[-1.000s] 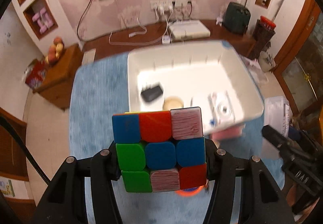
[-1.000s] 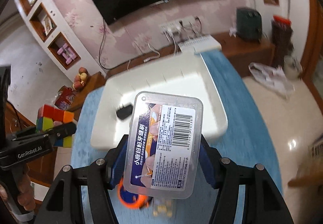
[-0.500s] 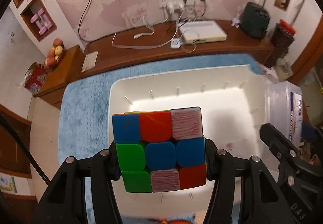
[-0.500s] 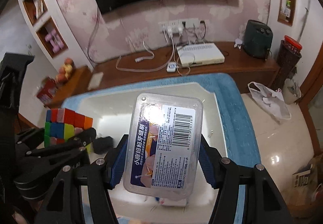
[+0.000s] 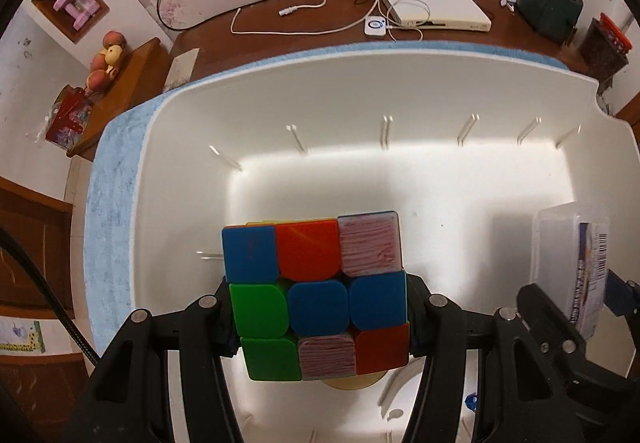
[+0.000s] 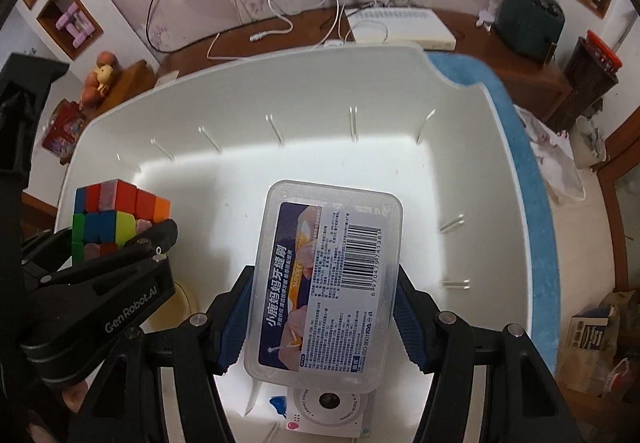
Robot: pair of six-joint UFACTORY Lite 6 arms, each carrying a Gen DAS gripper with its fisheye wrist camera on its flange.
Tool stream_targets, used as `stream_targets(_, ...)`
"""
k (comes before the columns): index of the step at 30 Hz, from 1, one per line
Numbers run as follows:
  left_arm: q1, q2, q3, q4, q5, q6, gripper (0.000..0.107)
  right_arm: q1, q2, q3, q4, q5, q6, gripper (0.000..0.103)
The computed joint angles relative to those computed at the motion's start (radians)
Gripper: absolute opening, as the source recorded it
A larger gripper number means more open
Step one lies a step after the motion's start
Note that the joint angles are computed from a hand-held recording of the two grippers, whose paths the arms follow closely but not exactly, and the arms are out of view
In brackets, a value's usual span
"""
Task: Organize rigid objects
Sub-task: 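Lower the cube and toothpick box into the white tray and open both tools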
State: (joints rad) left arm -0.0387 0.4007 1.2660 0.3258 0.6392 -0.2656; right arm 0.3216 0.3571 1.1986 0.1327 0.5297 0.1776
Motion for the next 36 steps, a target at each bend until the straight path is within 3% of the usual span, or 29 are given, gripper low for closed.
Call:
stream_targets(6,0.019,0.043,0.046,-0.117,0.050,0.076,0.064,-0.009,-0.018,-0.036,0.049,-0.004,-0.066,0.066)
stream_targets(7,0.025,0.040,0.049,-0.145,0.058,0.098,0.067,-0.003,-0.032,-0.047,0.045,-0.010,-0.064,0.069)
stream_targets(9,0.020,0.015,0.035,-0.138,0.053,0.091,0.087,0.014,-0.073,-0.080,0.033,-0.027,-0.057,0.074)
stream_targets(11,0.012,-0.020,0.017,-0.133,0.045,0.096,0.091,0.038,-0.125,-0.117,-0.011,-0.038,-0.010,0.077)
stream_targets(18,0.003,-0.176,-0.048,-0.139,0.069,0.139,0.091,0.036,-0.294,-0.231,0.048,-0.030,-0.025,0.077)
stream_targets(25,0.042,-0.376,-0.133,-0.200,0.109,0.234,0.091,0.088,-0.506,-0.332,-0.039,0.016,0.137,0.077)
stream_targets(36,0.204,-0.774,-0.283,-0.378,0.252,0.547,0.091,0.369,-0.903,-0.477,-0.343,0.193,0.660,0.077)
